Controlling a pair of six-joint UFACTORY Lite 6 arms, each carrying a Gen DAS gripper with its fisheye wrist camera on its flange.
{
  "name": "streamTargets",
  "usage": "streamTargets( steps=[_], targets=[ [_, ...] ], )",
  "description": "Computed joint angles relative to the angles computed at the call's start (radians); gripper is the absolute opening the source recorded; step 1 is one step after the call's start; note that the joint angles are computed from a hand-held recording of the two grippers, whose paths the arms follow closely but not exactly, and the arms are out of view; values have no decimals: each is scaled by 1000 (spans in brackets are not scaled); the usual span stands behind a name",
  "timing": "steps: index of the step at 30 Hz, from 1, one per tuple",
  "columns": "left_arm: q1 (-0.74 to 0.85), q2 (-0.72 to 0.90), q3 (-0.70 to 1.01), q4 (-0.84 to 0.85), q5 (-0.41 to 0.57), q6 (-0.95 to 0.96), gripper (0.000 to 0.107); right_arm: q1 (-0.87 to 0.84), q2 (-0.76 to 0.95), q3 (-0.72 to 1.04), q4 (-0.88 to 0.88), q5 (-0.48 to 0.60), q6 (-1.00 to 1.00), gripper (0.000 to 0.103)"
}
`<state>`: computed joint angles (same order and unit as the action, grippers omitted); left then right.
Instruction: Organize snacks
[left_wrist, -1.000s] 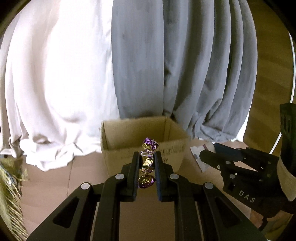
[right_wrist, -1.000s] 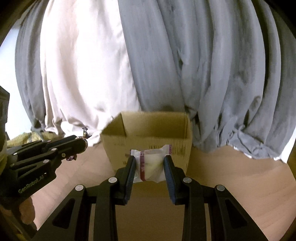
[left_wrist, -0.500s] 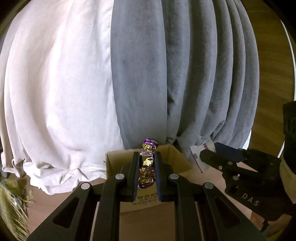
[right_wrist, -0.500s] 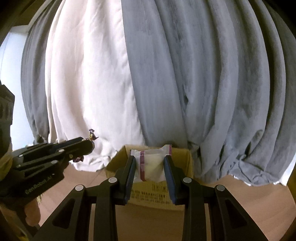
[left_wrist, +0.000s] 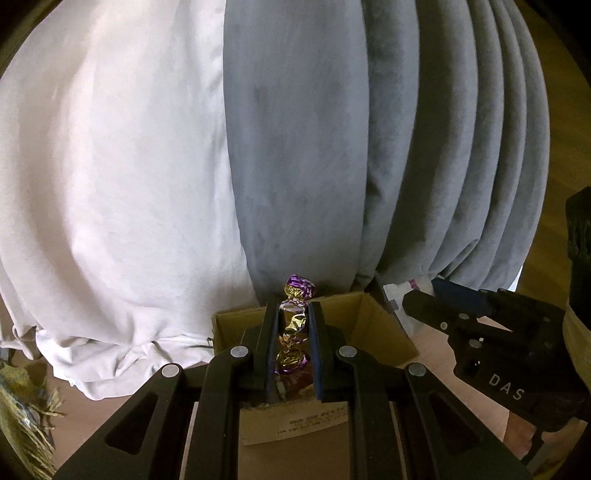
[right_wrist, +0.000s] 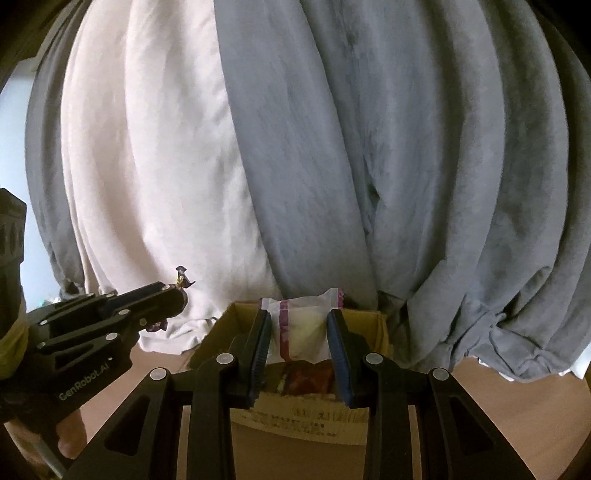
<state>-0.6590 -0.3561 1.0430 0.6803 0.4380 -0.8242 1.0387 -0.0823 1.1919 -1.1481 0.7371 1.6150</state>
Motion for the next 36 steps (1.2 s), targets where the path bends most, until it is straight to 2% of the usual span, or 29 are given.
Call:
streamTargets(
  steps=[6,8,9,12,15,16,18,19,21,23,27,28,30,31,36],
  targets=[
    [83,137,99,-166,-31,178,18,-121,84,67,91,-95,-120,33],
    [106,178,131,-233,-29,243,31,-150,116,94,120,-109,-151,34],
    [115,202,150,-249,-24,257,44,-166,133,108,139,-114,-168,36],
    [109,224,161,-161,1,153,50,-198,180,157,205,-99,-231,51],
    [87,189,122,-66,28,42,63,-201,191,169,231,-65,-243,53],
    [64,161,94,11,43,-32,66,-195,184,162,233,-53,-239,53],
    [-5,105,41,184,111,-206,70,-169,151,126,208,-25,-198,54],
    [-39,73,15,241,141,-264,75,-146,128,102,185,-5,-171,63],
    [-97,14,-29,309,187,-335,80,-96,85,59,131,47,-102,70],
    [-171,-45,-67,370,267,-401,82,-34,42,15,76,113,-36,70],
    [-324,-116,-91,435,446,-468,91,76,-23,-18,72,229,1,71],
    [-392,-136,-95,457,526,-494,93,103,-38,-24,73,257,12,76],
    [-467,-156,-99,482,611,-520,97,162,-69,-42,65,316,46,79],
    [-536,-169,-101,495,686,-535,99,197,-82,-48,59,354,62,79],
    [-755,-223,-112,513,902,-576,103,342,-119,-41,87,502,80,79]
  ],
)
